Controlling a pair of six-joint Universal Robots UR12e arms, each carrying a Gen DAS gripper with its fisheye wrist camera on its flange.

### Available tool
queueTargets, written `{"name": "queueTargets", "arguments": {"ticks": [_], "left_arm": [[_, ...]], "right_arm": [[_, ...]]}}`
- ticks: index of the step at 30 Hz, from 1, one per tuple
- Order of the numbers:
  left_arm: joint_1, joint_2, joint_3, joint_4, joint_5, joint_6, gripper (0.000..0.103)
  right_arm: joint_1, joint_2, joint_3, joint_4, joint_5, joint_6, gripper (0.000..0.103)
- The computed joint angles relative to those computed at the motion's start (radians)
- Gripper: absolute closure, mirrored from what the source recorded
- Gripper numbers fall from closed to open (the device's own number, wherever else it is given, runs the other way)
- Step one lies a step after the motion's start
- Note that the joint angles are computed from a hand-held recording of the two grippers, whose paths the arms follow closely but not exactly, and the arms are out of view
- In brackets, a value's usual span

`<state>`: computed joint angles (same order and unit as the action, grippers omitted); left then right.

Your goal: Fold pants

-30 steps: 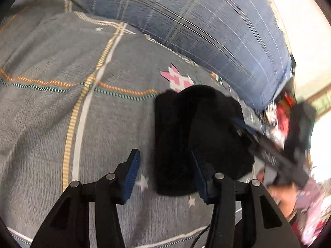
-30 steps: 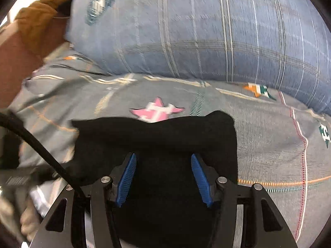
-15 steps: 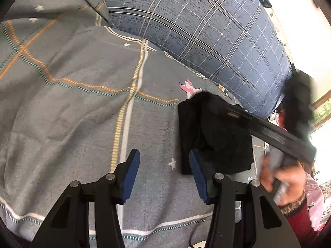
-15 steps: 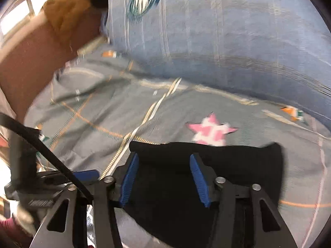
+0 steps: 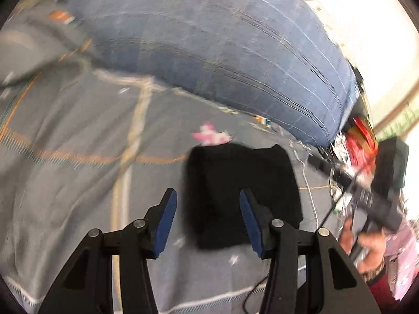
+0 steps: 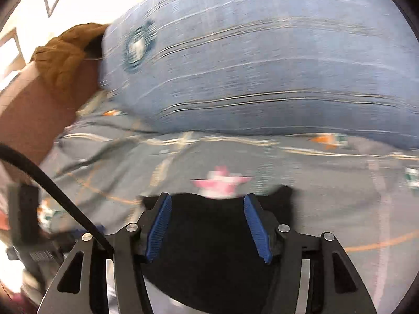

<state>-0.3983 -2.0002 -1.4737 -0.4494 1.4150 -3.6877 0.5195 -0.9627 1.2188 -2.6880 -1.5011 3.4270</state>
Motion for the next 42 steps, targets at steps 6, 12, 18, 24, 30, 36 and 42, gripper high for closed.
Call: {"name": "queueTargets", "arguments": {"ticks": [6,12,18,24,30,36,42], "left_arm": [[-0.045,-0.096,0.138,-0.174,0.074,0.078,0.049],[-0.030,-0.075,0.056,-0.099,0.012,-0.023,0.040],[-0.009,-0.047,0.043,0.007,-0.037,-0.075,0.041],[0.007,-0.116,0.130,-0.102,-0.044,-0.156,0.042],[-0.004,-0.116,0.070,-0.018,-0.010,-0.165,0.035],[0.010,-0.083,0.041,-0.020,-0.056,-0.185,0.035],[-0.014,-0.028,-0.011,-0.008,0.063,-0.171,0.035]], "right_arm": [[0.000,-0.038,0.115,-0.024,-0.035,0.023,0.043],[-0.018,-0.036,0.156,0.000,0.030,0.067,0.040],[-0.060,-0.040,0.137,-0.119,0.116,0.162,0.040],[-0.100,0.077,-0.014,-0.142,0.403,0.242,0.040],[-0.073,0.105,-0.086,0.081,0.206,0.191,0.083],[-0.079,0.060,-0.013,-0.041,0.182,0.255,0.069],[-0.074,-0.040,0.141,-0.139,0.138,0.226,0.043]]}}
